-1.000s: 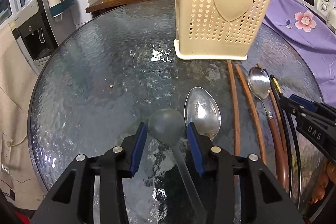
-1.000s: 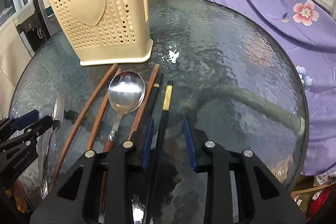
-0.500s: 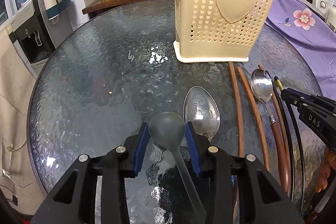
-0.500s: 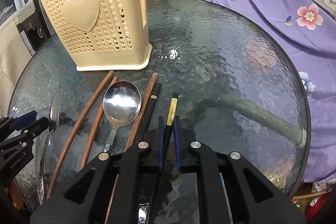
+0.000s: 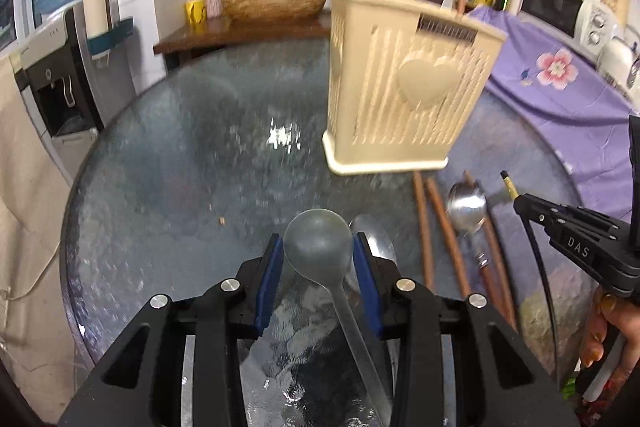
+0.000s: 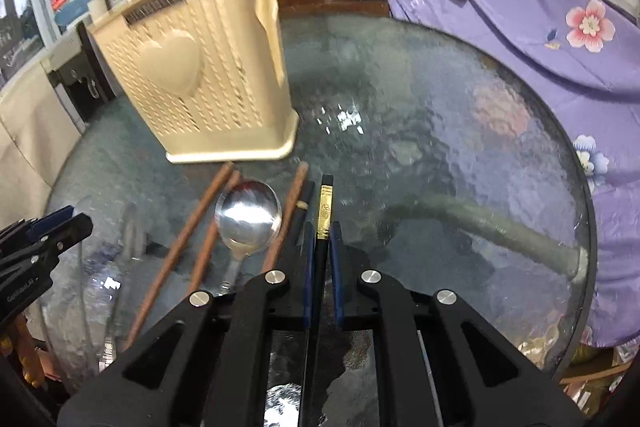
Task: Organize utensils
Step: 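Lift the ladle and chopstick upright and carry them over the holder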
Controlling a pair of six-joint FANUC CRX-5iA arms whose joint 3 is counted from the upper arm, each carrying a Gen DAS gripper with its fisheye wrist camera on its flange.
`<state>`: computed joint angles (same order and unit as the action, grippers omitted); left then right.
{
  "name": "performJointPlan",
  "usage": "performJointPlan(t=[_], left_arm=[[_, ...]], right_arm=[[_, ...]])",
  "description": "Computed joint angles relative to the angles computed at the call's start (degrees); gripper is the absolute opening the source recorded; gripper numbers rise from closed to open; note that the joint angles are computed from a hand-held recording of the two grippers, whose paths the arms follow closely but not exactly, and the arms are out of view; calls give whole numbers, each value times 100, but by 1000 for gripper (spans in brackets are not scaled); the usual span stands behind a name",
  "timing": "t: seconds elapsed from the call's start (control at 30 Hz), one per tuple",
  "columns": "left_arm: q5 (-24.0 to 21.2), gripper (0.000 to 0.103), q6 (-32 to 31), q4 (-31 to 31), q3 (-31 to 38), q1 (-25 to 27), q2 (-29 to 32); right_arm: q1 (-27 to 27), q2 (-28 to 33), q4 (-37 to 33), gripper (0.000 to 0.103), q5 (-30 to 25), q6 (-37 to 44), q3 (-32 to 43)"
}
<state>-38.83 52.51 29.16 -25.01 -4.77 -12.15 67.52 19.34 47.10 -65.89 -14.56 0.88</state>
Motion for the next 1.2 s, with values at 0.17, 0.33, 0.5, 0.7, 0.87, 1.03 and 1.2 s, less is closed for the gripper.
performJointPlan(t=[0.17,0.33,0.5,0.7,0.87,1.03,1.2], left_arm=[[263,35,-582,590,-235,23,-271],[359,35,-1005,978,-363,70,-468],[463,35,-1432,1526,-514,109,-652],[286,3,-1448,1560,-284,98,-532],[115,3,-1154,1373,-96,186,-366],[-41,41,-402,692,312,329,-94],[-326,51,444,-427,971,164,418]], right_arm=[[116,-363,630,8,112,-378,-331],[301,-688,1167,8,54,-551,-562],[404,-1041,1648,8,241,-912,-843],[465,-1050,1732,8,94,-708,-708],[428,-1029,1656,8,113,-687,-667],[406,-1001,1644,8,62,-662,-645],[420,-953,1653,8,-47,-630,-618]])
